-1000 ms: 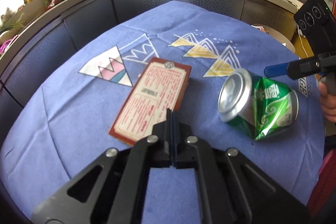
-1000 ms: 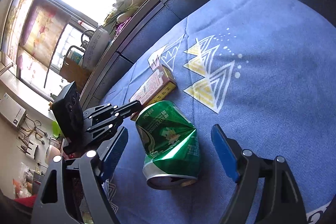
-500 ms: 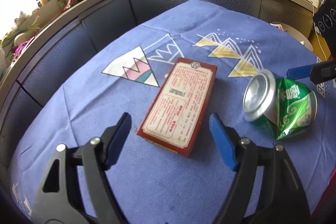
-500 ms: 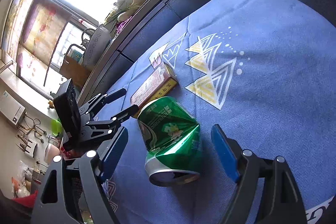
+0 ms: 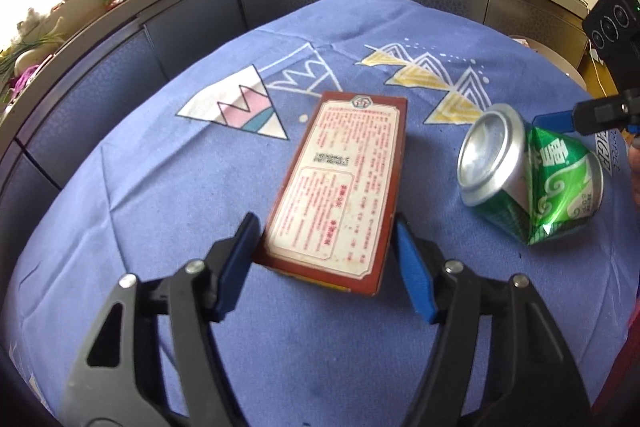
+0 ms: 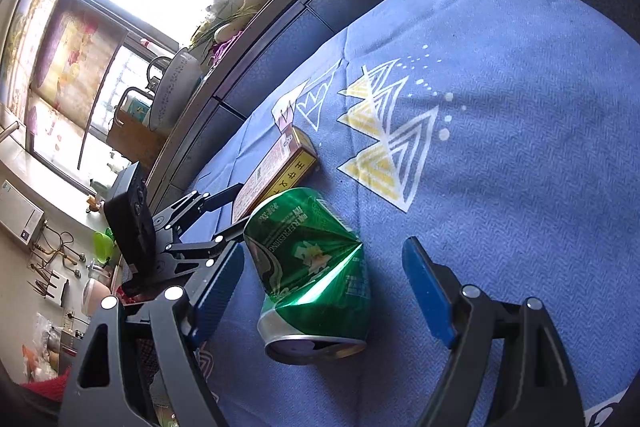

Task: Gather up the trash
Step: 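Grip the green crushed can with the right gripper while the left approaches the cardboard box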

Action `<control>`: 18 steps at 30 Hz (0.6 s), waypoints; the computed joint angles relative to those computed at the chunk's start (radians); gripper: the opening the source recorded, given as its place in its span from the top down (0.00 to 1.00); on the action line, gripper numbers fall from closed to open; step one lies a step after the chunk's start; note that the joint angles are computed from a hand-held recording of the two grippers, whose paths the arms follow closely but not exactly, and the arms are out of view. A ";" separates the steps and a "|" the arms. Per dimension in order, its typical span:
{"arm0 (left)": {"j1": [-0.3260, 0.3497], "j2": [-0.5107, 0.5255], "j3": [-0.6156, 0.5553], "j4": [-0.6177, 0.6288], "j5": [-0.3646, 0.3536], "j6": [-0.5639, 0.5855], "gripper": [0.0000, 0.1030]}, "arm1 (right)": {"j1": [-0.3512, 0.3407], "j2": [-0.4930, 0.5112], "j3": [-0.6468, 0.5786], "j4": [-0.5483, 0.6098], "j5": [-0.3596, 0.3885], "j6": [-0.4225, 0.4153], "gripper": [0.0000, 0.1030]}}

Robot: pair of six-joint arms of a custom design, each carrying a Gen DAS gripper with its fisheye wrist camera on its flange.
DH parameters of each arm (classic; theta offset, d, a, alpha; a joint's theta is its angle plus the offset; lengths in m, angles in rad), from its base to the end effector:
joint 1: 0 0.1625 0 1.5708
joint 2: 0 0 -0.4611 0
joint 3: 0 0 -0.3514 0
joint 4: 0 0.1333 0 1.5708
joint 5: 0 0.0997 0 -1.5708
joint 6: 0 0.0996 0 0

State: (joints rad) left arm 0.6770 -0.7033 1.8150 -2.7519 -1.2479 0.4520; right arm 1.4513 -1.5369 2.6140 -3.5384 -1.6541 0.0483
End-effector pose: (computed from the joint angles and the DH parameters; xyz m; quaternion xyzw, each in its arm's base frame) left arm -0.3748 -0.5128 0.0584 0.6104 0.7749 -0.0686 0.1492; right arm 0.0857 -0.3346 0.3290 -0.0934 -0.8970 0.4287 0.0529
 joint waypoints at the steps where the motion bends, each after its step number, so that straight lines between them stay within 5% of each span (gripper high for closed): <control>1: 0.002 -0.014 0.017 -0.007 -0.004 -0.013 0.38 | 0.005 0.002 0.001 -0.003 -0.009 -0.001 0.23; 7: 0.015 -0.123 0.128 -0.061 -0.070 -0.142 0.39 | -0.017 -0.009 -0.004 0.021 -0.004 0.017 0.24; 13: 0.013 -0.205 0.220 -0.090 -0.145 -0.285 0.41 | -0.089 -0.044 -0.047 0.176 0.092 0.047 0.48; 18: 0.003 -0.236 0.257 -0.069 -0.148 -0.376 0.41 | -0.022 -0.026 -0.069 0.242 0.054 0.026 0.60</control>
State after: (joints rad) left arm 0.6803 -0.9395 2.0718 -2.8211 -1.3958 0.0755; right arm 1.4289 -1.5632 2.5446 -3.2966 -1.6005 0.0739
